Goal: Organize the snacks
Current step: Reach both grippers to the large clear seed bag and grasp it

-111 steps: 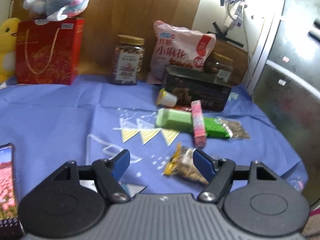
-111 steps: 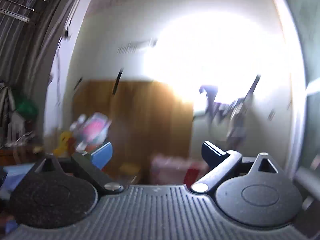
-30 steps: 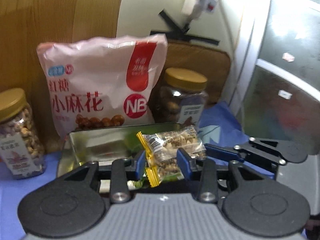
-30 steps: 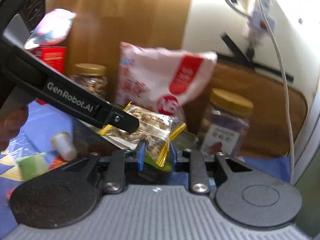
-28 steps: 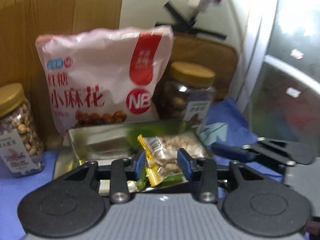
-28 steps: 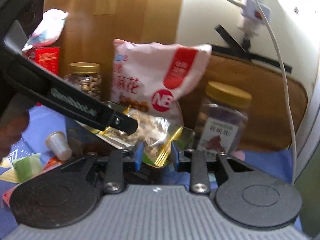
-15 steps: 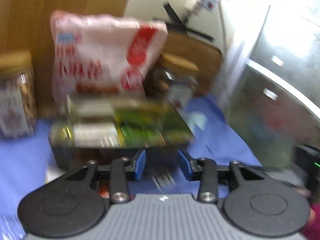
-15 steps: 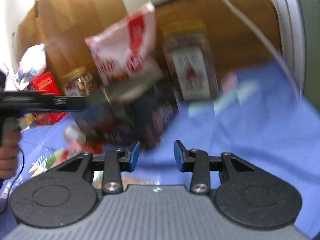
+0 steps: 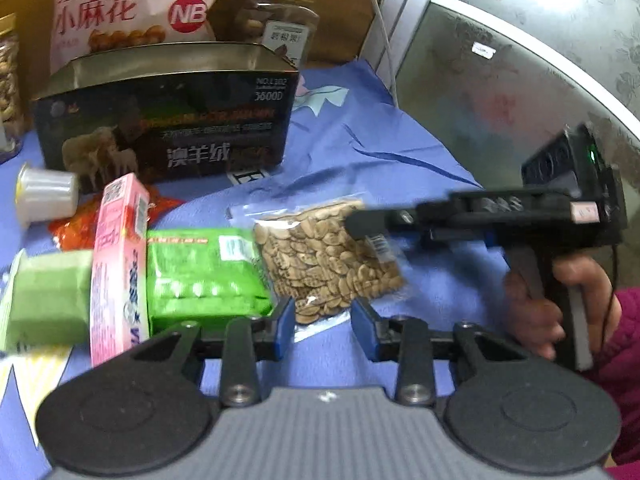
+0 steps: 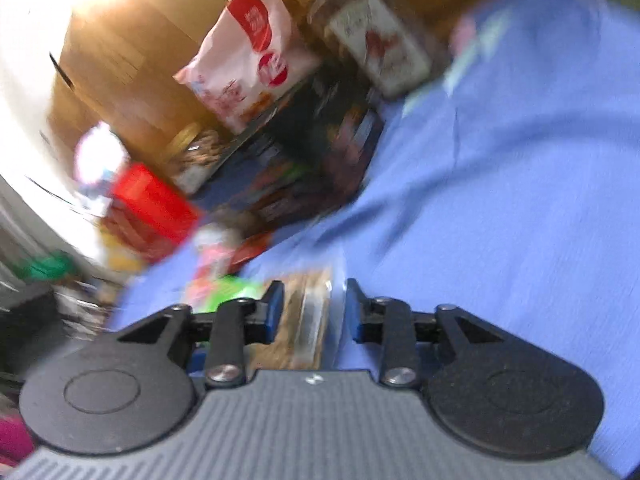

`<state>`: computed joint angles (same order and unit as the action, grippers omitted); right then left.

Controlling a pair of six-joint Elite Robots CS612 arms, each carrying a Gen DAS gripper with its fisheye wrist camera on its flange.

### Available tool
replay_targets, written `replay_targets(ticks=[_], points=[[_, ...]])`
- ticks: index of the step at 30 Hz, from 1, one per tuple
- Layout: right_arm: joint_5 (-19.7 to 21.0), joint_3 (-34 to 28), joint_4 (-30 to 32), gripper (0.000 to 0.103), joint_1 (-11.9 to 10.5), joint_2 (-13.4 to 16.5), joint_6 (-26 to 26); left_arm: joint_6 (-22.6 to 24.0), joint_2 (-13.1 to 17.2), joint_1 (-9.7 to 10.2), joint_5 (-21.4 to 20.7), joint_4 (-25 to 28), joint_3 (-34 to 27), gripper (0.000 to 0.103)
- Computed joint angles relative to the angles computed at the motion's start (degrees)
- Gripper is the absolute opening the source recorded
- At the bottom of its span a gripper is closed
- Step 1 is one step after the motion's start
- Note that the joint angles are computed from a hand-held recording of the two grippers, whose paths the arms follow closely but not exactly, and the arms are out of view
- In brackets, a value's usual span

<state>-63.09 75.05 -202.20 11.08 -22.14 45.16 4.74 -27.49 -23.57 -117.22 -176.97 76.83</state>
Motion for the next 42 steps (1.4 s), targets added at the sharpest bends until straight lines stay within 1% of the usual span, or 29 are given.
replay_targets(ticks=[4, 6, 8, 9, 12, 14, 17, 19, 20, 21, 23, 24, 25, 26, 28, 32, 35, 38, 40, 42], points=[[4.52, 1.91, -5.85, 0.030, 0.24, 0.17, 4.56, -1.13, -0.68, 0.35, -0.51, -2.73, 2.57, 0.032], [5.29, 2.82, -8.05, 0.030, 0.69, 0.04, 6.30, -1.17, -1.07, 0.63, -1.35, -4.69, 4.23, 0.032], [4.69, 3.69, -9.16, 0.025, 1.37, -0.20, 7.85, -0.44, -1.36, 1.27, -3.82, -5.08, 5.43, 0.033], [4.39, 3.78, -9.24, 0.018, 1.72, -0.17, 8.67, 0.14, -1.51, 1.63, -5.11, -5.49, 6.16, 0.033], [4.75, 3.79, -11.66, 0.012, 2.60, 0.33, 12.50, 2.21, -2.35, 2.44, -7.03, -6.18, 8.40, 0.037], [4.57, 4.11, -12.16, 0.012, 3.27, 0.12, 12.65, 2.78, -2.90, 3.12, -8.14, -6.79, 9.83, 0.046], [5.61, 5.25, -12.95, 0.012, 3.88, -0.64, 10.94, 2.09, -3.50, 4.34, -9.14, -9.24, 11.95, 0.049], [7.83, 5.59, -13.41, 0.012, 4.01, -0.99, 9.33, 0.23, -3.66, 5.30, -9.99, -11.03, 12.79, 0.051], [8.95, 5.61, -13.45, 0.012, 4.02, -1.10, 8.46, -1.38, -3.61, 5.84, -10.48, -12.31, 13.07, 0.055], [10.07, 5.45, -13.29, 0.012, 4.05, -1.15, 7.65, -3.53, -3.46, 6.39, -10.91, -13.90, 13.24, 0.056], [12.06, 4.27, -12.13, 0.012, 4.20, -0.91, 6.34, -7.72, -2.97, 7.47, -12.27, -16.73, 13.11, 0.064], [12.85, 3.38, -11.30, 0.012, 4.33, -0.61, 5.95, -9.61, -2.69, 7.94, -13.04, -17.88, 12.97, 0.065], [13.67, 2.18, -10.26, 0.012, 4.45, -0.21, 5.75, -11.29, -2.47, 8.29, -13.64, -18.83, 12.84, 0.069], [14.58, 1.08, -9.45, 0.012, 4.57, 0.27, 5.63, -12.79, -2.25, 8.61, -14.19, -19.52, 12.61, 0.077], [16.96, -2.32, -7.61, 0.012, 4.84, 1.75, 5.82, -14.72, -2.09, 9.12, -14.45, -20.47, 12.59, 0.086], [21.73, -8.31, -7.81, 0.012, 4.87, 4.73, 7.58, -16.78, -2.23, 10.05, -13.50, -23.12, 13.21, 0.087], [23.72, -11.65, -9.10, 0.012, 4.79, 6.35, 9.76, -20.79, -1.47, 11.08, -14.74, -26.00, 12.71, 0.090], [25.63, -13.52, -9.83, 0.012, 4.56, 7.31, 10.90, -24.73, -0.39, 11.96, -16.75, -26.84, 11.37, 0.089], [27.63, -14.10, -10.87, 0.012, 4.13, 7.82, 11.82, -25.80, 0.01, 12.06, -17.72, -26.37, 10.67, 0.087], [28.44, -14.48, -10.99, 0.012, 4.12, 7.98, 11.69, -25.50, 0.25, 11.98, -19.05, -25.67, 10.16, 0.078]])
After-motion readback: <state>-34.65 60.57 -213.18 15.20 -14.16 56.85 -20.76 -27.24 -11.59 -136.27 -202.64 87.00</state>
